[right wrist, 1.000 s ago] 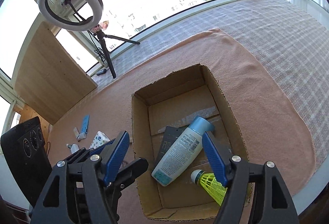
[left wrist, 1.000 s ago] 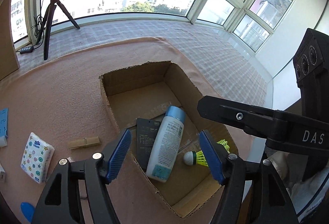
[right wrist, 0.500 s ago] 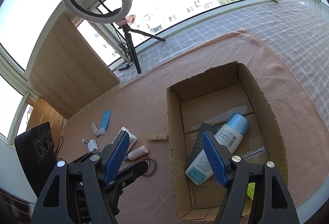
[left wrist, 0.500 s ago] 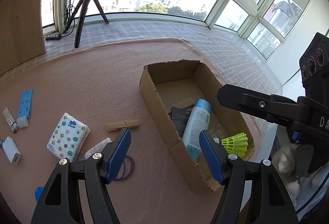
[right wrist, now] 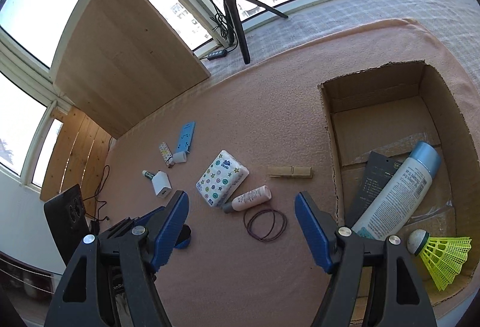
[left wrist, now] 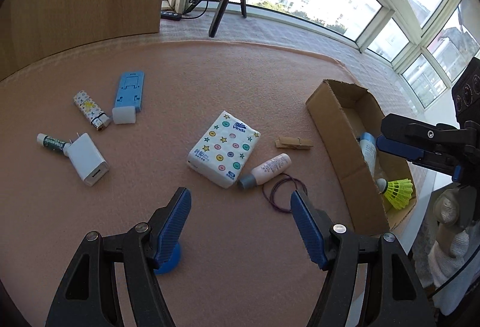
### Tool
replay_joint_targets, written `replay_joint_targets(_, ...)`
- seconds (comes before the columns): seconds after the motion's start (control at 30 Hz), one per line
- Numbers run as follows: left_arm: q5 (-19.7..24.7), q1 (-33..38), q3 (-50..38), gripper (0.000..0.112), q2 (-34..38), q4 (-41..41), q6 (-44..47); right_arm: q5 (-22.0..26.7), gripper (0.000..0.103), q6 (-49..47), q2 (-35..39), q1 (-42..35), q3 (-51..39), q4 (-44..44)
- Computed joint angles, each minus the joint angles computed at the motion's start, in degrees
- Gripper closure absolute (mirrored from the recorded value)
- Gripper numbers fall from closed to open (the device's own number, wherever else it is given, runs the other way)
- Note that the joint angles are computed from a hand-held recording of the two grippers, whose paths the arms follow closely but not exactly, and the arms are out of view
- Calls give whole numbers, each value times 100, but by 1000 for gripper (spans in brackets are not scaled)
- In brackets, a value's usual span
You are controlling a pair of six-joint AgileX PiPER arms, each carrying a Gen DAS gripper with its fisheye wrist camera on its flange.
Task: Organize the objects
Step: 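Raise the open right gripper away from the box, then move the left gripper to the blue tape measure while the right gripper approaches the small white bottle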
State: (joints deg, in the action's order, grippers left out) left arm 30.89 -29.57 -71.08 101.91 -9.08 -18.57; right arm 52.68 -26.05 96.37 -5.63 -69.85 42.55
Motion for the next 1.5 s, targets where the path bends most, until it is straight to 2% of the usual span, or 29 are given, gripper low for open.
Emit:
replay_joint_targets(0.23,-230,435,907,40,-386,-241,392,-44,35,611,626,689,-445,-347)
replay_joint_targets(0.27,-265,481,992,40,-412,-313,486,-89,40,763,750,770,-518,-451)
replay_joint_targets(0.3,-292,518,1063,40,-434,-355,551,-137,51,956,883,847,-603,-610)
replay_joint_targets(0.37,-317,575,1163,40,-458,-428,675,-195,62,1393,1168,983,-816,-982)
replay_joint_targets(0.6,-332,556,1256,40,-392,-290,710,-486,65,2302,1726,1226,-1206,-1756)
replay_joint_targets(0.67,-324,578,1251,40,-354,-370,813,-514,71,2498,1848,1305,-1309,-1968)
replay_joint_targets(0.9,-311,651,1286,40,-342,-416,954,-454,75,2280,1960,1388,-1263,-1719)
replay_joint_targets(1.27,-277,527,1234,40,-211,-55,900,-372,75,1604,1486,1941,-624,-1655)
replay_joint_targets(1.5,-271,373,1169,40,-106,273,718,-235,75,940,1317,1934,-168,-1053)
